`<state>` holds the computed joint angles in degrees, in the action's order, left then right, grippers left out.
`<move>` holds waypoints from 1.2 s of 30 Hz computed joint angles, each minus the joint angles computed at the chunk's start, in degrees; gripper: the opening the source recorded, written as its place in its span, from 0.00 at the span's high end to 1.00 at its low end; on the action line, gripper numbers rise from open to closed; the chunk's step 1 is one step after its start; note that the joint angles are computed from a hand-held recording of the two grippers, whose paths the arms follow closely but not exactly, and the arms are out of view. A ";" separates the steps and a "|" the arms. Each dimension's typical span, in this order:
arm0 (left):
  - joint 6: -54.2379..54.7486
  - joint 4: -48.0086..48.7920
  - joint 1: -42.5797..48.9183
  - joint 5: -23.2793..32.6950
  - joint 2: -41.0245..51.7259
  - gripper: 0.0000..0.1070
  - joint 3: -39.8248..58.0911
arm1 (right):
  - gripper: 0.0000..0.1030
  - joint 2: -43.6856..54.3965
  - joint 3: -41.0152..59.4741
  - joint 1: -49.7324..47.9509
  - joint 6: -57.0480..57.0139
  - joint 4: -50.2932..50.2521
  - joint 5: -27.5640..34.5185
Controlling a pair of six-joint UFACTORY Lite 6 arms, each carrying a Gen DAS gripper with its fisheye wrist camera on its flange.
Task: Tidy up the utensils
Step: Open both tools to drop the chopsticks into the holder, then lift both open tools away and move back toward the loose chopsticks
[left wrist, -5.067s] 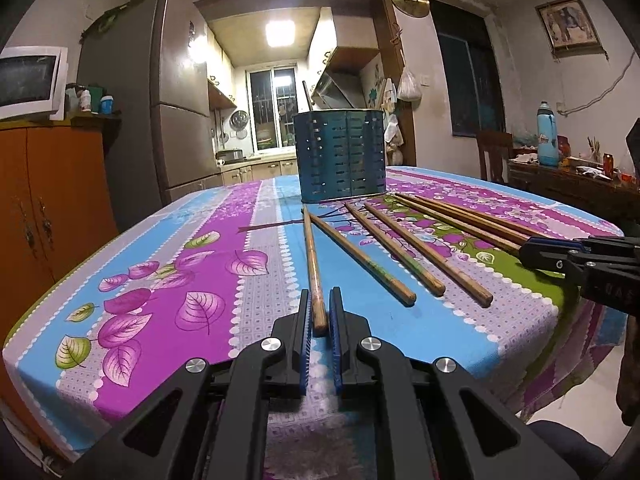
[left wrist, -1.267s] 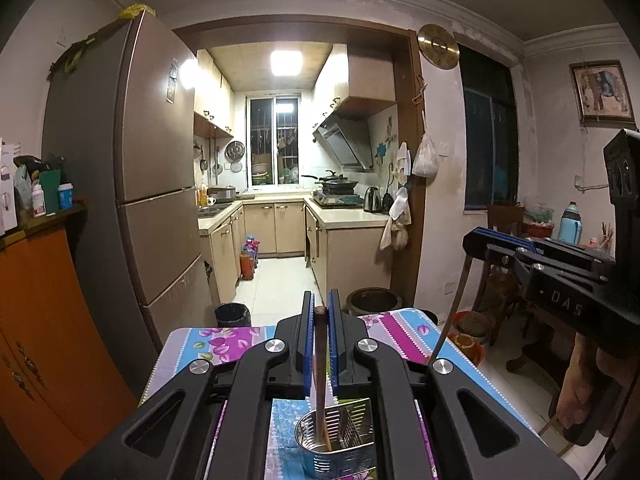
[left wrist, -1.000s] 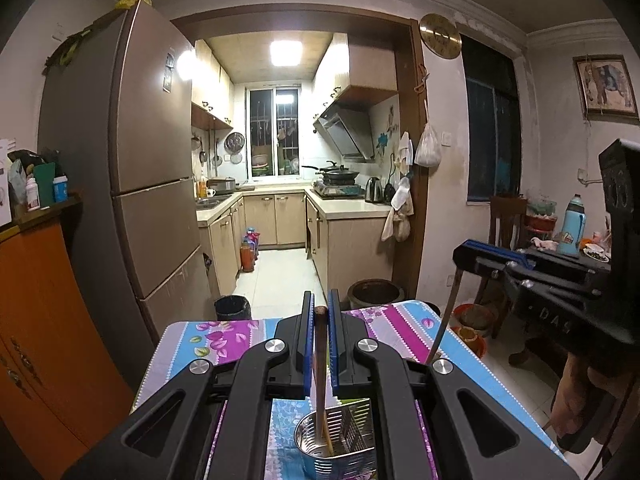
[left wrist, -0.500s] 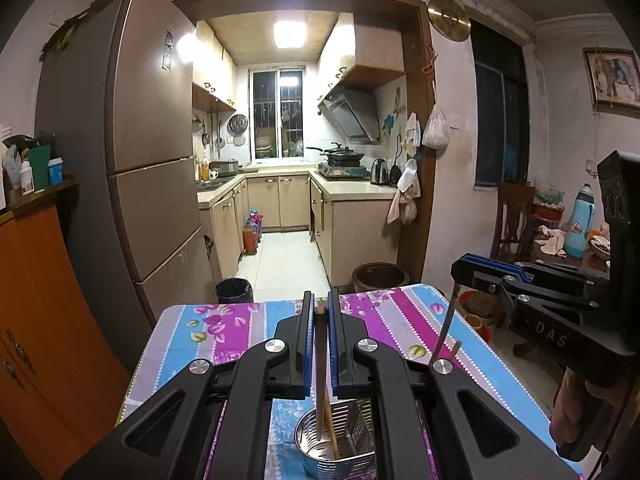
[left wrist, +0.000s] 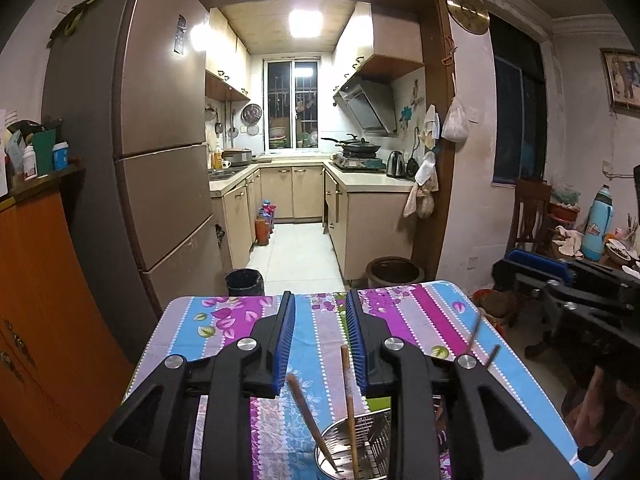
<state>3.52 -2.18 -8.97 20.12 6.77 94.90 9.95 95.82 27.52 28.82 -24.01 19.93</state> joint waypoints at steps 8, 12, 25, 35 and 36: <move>-1.49 1.74 -0.30 -1.69 -0.06 0.71 -0.97 | 0.66 -2.65 -4.29 0.03 2.06 -2.80 -2.25; -1.89 2.19 -0.23 -1.45 -0.69 0.71 -1.30 | 0.60 -4.04 -6.27 -0.11 1.33 -2.31 -2.92; 12.43 -11.77 1.30 -5.90 -29.08 0.35 -28.55 | 0.15 -26.42 -26.95 7.03 28.23 -26.37 -1.35; 53.89 -51.44 23.50 14.65 -67.09 0.21 -56.38 | 0.07 -49.27 -44.96 42.28 52.70 -51.23 29.27; 57.31 -55.10 29.50 20.19 -70.53 0.21 -58.44 | 0.07 -50.17 -46.08 48.28 55.01 -53.18 35.01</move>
<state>60.84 -57.28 20.53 40.31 -63.76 36.46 -40.22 49.74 75.79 83.83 -77.18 54.93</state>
